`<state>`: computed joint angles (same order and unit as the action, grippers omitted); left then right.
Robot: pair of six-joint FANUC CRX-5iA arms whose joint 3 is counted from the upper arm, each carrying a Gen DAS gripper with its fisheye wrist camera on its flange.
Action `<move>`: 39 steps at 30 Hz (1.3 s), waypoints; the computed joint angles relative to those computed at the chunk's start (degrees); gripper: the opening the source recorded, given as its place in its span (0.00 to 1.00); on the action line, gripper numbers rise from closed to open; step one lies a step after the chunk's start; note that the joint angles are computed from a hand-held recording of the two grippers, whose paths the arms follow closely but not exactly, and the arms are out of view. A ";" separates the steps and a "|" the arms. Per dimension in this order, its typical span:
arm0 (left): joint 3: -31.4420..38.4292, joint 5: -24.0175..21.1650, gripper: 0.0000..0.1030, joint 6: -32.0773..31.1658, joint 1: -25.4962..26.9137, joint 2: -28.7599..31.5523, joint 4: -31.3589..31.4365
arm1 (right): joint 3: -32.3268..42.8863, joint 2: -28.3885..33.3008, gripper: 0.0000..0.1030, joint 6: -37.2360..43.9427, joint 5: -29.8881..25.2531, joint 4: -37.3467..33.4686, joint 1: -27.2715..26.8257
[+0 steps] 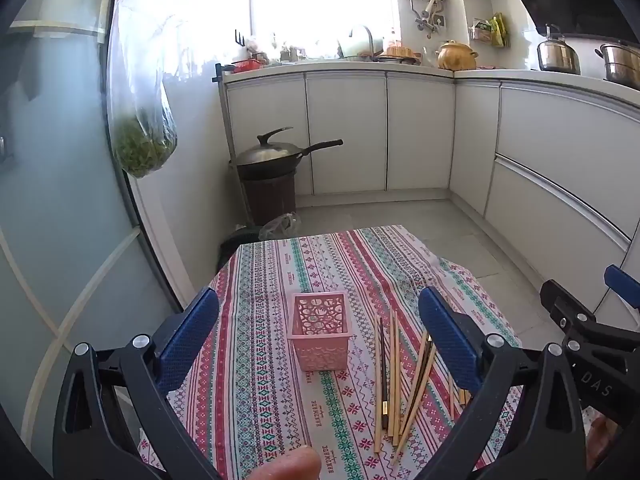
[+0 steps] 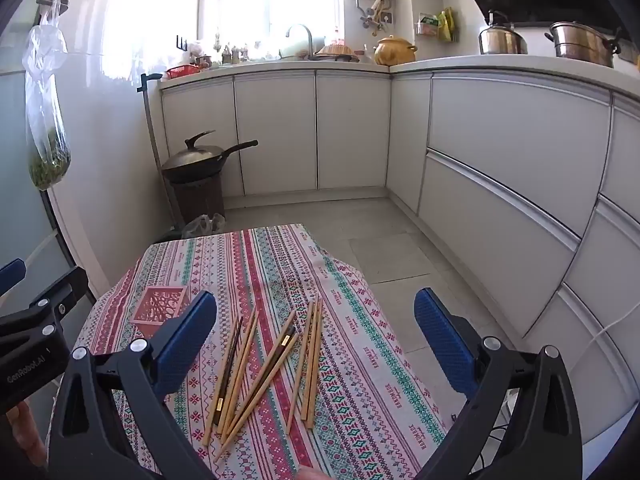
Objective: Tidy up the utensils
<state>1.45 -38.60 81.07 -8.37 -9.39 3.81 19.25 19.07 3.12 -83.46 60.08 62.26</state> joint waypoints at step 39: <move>-0.17 -0.63 0.93 0.08 -0.96 0.39 -0.99 | 0.35 0.22 0.94 -0.74 -0.13 -1.12 -0.16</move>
